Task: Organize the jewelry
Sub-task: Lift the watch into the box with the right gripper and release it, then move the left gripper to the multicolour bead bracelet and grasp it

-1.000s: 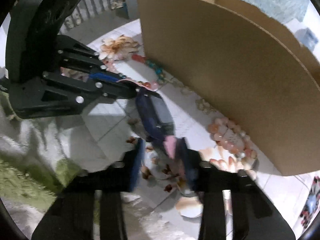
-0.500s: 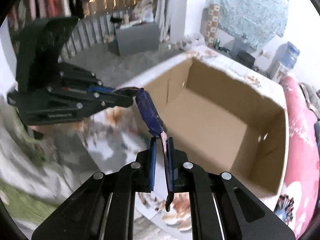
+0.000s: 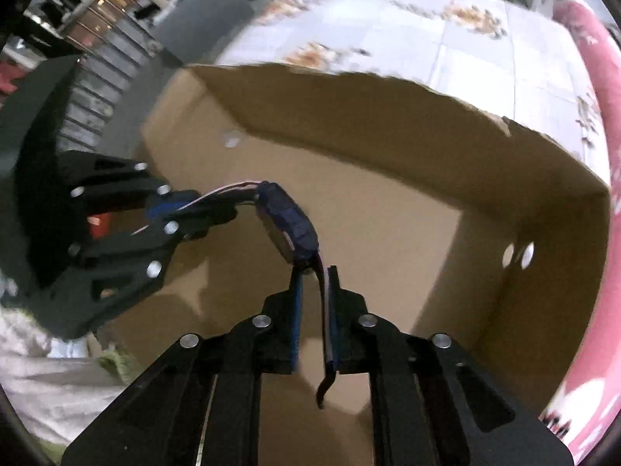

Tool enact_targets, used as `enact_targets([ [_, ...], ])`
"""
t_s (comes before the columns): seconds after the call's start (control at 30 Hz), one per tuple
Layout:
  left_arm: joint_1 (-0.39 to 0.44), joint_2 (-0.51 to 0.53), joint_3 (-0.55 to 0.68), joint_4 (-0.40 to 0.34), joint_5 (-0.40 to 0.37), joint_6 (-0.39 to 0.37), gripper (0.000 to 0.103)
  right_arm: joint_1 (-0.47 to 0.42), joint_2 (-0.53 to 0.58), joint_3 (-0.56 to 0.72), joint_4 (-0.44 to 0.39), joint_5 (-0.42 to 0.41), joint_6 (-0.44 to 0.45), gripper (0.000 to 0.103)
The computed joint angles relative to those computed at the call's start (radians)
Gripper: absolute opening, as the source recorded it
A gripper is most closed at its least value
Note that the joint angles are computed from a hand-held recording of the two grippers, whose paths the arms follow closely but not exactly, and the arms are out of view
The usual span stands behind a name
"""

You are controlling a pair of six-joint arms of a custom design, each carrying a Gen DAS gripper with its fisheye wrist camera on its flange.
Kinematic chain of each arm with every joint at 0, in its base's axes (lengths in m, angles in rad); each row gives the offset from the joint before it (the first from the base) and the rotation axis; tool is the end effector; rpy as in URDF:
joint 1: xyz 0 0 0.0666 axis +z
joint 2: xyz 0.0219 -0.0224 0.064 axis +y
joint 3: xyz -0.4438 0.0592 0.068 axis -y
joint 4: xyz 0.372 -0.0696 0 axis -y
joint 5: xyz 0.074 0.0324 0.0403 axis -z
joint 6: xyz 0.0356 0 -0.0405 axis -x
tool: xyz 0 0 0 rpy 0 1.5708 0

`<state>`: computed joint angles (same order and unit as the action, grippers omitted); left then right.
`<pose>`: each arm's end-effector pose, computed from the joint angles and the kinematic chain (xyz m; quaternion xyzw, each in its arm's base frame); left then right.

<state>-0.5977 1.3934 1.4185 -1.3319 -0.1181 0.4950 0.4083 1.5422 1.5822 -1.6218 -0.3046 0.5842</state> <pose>0.3417 -0.2280 0.4832 0.0430 0.9887 -0.0183 0.1427 0.4066 0.1871 0.4831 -0.4699 0.8696 0.1516 0.0079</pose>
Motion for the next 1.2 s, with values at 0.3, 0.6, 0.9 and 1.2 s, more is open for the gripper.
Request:
enact_targets([
  [0.3, 0.036, 0.008, 0.024, 0.009, -0.037, 0.007, 0.031, -0.011, 0.042, 0.023, 0.086, 0.075, -0.054, 0.035],
  [0.6, -0.002, -0.169, -0.015, 0.085, -0.157, 0.089, 0.049, -0.010, -0.020, 0.034, 0.170, 0.069, -0.078, 0.035],
  [0.9, -0.277, -0.425, -0.143, 0.027, -0.395, 0.322, 0.077, -0.157, -0.304, -0.052, 0.187, -0.227, -0.050, 0.036],
  [1.2, -0.634, -0.452, -0.345, -0.185, -0.487, 0.911, 0.085, -0.202, -0.635, -0.389, 0.243, -0.300, -0.101, 0.068],
])
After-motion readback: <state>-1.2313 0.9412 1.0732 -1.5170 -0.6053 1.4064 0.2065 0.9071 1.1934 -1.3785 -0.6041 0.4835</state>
